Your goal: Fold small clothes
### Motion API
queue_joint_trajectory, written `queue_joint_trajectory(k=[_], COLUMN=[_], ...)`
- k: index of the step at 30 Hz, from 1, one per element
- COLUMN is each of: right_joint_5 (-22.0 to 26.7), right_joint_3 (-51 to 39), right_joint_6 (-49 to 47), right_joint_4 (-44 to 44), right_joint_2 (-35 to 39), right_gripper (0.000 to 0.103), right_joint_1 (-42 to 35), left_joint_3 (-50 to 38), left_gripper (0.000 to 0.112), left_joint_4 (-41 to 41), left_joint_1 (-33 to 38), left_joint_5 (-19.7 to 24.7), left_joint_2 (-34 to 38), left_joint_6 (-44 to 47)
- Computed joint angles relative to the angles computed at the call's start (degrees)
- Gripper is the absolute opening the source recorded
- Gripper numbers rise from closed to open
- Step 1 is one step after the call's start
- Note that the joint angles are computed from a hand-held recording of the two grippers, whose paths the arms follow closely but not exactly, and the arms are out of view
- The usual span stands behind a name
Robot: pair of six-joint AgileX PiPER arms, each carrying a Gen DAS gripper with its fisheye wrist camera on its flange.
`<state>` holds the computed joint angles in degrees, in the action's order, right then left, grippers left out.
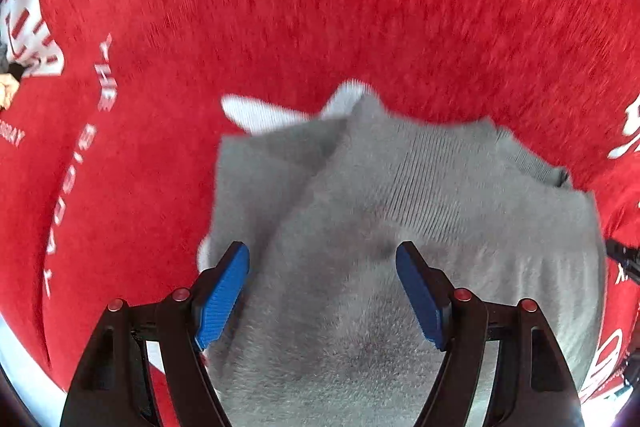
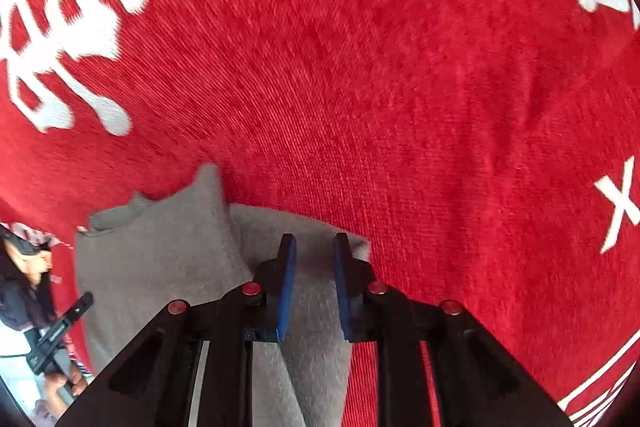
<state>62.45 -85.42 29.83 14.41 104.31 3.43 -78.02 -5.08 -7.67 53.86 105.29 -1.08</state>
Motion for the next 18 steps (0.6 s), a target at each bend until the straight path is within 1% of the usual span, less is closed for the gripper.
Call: queue_joint_trajectory(k=[2, 4, 5, 7, 8, 10, 11, 12, 13, 14, 16, 18], right_joint_5=[0.5, -0.2, -0.4, 0.7, 1.4, 1.7, 0.5, 0.5, 1.1, 1.1, -0.1, 0.6], right_joint_3=[1.0, 2.9, 4.1, 5.8, 6.4, 8.7, 10.9, 11.5, 12.4, 13.4, 17.2, 19.5], right_joint_6=[-4.0, -7.7, -9.5, -10.6, -10.5, -8.3, -8.4, -8.1, -8.0, -7.8, -11.4, -16.9], right_joint_4=[2.0, 5.7, 7.4, 8.3, 8.1, 7.7, 9.0, 9.4, 9.4, 9.8, 15.7, 22.0], right_joint_2=[-2.1, -4.8, -5.9, -6.4, -6.1, -6.8, -8.4, -9.3, -10.5, -11.5, -15.0, -17.3], right_gripper=[0.025, 0.026, 0.029, 0.034, 0.034, 0.034, 0.034, 0.034, 0.038, 0.043, 0.043, 0.047], right_joint_1=[-0.5, 0.1, 1.0, 2.9, 3.6, 4.7, 3.8, 3.2, 2.2, 2.0, 1.0, -0.3], left_joint_3=[-0.4, 1.0, 1.6, 4.3, 6.3, 7.4, 8.0, 8.5, 9.1, 9.6, 10.3, 12.4], left_gripper=[0.077, 0.077, 0.077, 0.079, 0.084, 0.084, 0.084, 0.084, 0.084, 0.084, 0.084, 0.084], left_joint_4=[0.9, 2.8, 4.5, 4.3, 3.2, 3.1, 2.8, 2.9, 2.3, -0.5, -5.1, -7.8], left_joint_1=[0.3, 0.6, 0.6, 1.6, 2.9, 4.5, 5.8, 7.0, 8.3, 10.7, 14.5, 18.2], left_joint_5=[0.3, 0.4, 0.4, -0.5, -1.0, 0.0, 1.2, 2.0, 2.7, 5.1, 9.5, 13.9], left_joint_2=[-0.4, -0.8, -0.4, -0.9, -2.1, -3.4, -4.7, -5.8, -6.7, -8.3, -10.0, -12.1], left_joint_6=[0.0, 0.1, -0.5, 0.6, 2.0, 3.1, 4.5, 5.6, 7.3, 11.3, 17.3, 22.5])
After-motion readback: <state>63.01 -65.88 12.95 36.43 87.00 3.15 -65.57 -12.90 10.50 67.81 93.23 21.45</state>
